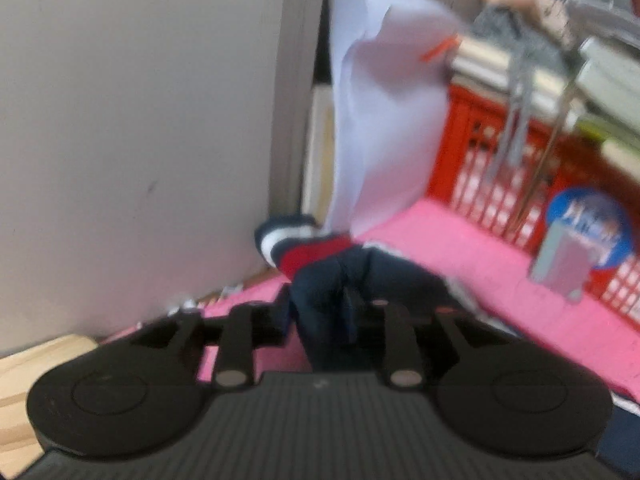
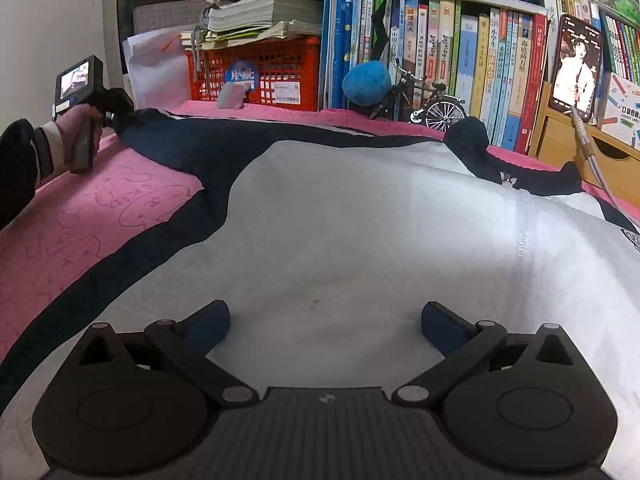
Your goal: Fold clothes
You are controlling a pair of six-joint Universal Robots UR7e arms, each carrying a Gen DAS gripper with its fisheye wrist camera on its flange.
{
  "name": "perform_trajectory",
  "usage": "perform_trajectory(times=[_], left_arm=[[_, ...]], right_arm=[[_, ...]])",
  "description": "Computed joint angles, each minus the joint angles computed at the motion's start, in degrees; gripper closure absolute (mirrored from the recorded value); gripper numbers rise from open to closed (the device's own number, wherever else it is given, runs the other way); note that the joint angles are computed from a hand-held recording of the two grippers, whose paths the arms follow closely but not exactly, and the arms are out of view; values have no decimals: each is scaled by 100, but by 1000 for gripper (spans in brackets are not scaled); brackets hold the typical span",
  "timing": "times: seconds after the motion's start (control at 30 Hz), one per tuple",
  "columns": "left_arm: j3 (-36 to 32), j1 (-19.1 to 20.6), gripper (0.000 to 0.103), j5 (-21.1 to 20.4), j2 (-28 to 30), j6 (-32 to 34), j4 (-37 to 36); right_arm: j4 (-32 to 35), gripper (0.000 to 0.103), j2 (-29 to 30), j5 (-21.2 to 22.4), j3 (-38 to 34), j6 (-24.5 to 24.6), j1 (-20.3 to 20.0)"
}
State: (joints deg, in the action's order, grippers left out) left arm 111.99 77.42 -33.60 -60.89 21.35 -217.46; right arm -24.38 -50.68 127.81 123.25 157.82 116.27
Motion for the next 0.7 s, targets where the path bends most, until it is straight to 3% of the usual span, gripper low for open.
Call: perform_trajectory(times=[0.07,0.13,0.2,0.23,0.27,0.37,0.4,0.47,0.63,0.7], left_arm=[[5,-4,45,249,-24,-111,229],[235,0,35,31,-279,-467,390],[487,8,33,-371,-567,-853,452],[605,11,27,-574,-663,-942,302],[745,-36,19,-710,-732,-891,-88],[1134,-348,17,-795,-789,-291,-1202],[1299,-459,17,-874,-889,-203,-1266],[1771,-601,17,-1511,-1200,-282,-748],[2806,-1152,21,-3044,-1927,-545,1513],[2933,-1252,22,-3531,-1870,-511,2017]], right_arm=[[4,0,-13,-11,11,-6,-6],[9,0,-19,-16,12,-8,-10],[15,0,-12,-10,2,1,-6],[18,0,-10,-10,-1,4,-6],[21,0,-9,-9,-3,6,-5],[24,0,-3,-4,-12,14,-2],[25,0,-2,-2,-13,15,-1],[25,0,1,2,-17,19,1],[23,0,-6,-10,-11,6,-9],[23,0,-6,-10,-9,7,-8]])
